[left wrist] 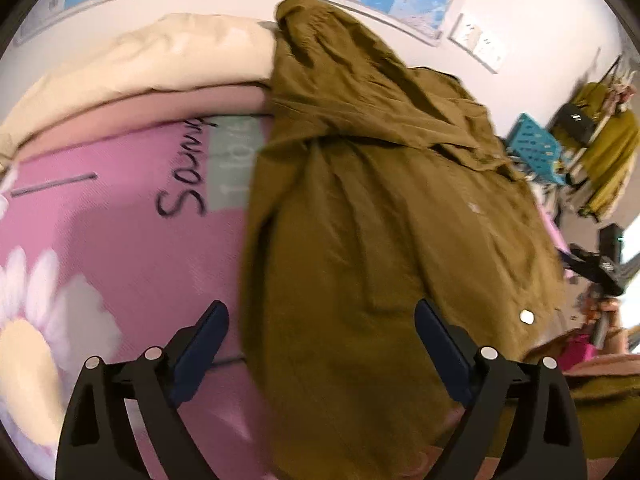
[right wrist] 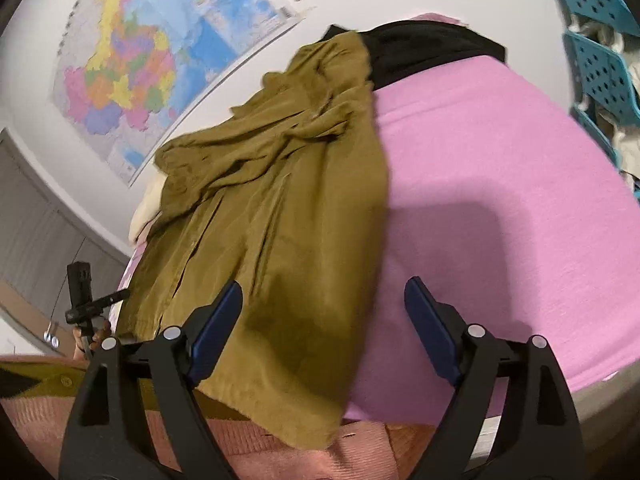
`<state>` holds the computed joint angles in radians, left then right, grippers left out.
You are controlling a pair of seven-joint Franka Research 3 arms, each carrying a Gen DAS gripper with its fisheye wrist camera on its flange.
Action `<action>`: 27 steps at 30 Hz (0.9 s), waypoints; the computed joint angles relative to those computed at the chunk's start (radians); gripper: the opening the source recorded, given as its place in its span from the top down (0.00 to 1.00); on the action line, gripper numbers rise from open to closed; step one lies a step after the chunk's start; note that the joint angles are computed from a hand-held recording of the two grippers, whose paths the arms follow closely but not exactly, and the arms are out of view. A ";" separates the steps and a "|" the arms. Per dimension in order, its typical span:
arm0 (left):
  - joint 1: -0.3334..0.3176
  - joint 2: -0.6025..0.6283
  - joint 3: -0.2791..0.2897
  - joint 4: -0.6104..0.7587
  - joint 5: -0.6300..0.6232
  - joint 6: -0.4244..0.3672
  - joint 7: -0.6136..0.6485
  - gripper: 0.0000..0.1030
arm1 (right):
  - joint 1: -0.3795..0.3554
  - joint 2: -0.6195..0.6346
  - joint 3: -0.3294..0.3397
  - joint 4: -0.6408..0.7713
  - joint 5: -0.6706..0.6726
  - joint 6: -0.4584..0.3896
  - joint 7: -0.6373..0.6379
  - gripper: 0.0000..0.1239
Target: Fold large clothes
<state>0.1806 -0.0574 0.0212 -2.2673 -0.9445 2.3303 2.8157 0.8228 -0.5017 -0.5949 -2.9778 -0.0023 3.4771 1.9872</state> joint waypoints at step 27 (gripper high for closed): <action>0.030 0.024 0.016 0.026 -0.050 -0.239 -0.118 0.51 | 0.242 -0.053 -0.355 -0.045 -0.321 0.118 0.123 0.67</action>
<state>0.2109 -0.0338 0.0373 -2.2411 -0.9948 2.0914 2.6977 1.0652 -0.5546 -0.9495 -3.0227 -0.3232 3.5950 2.1101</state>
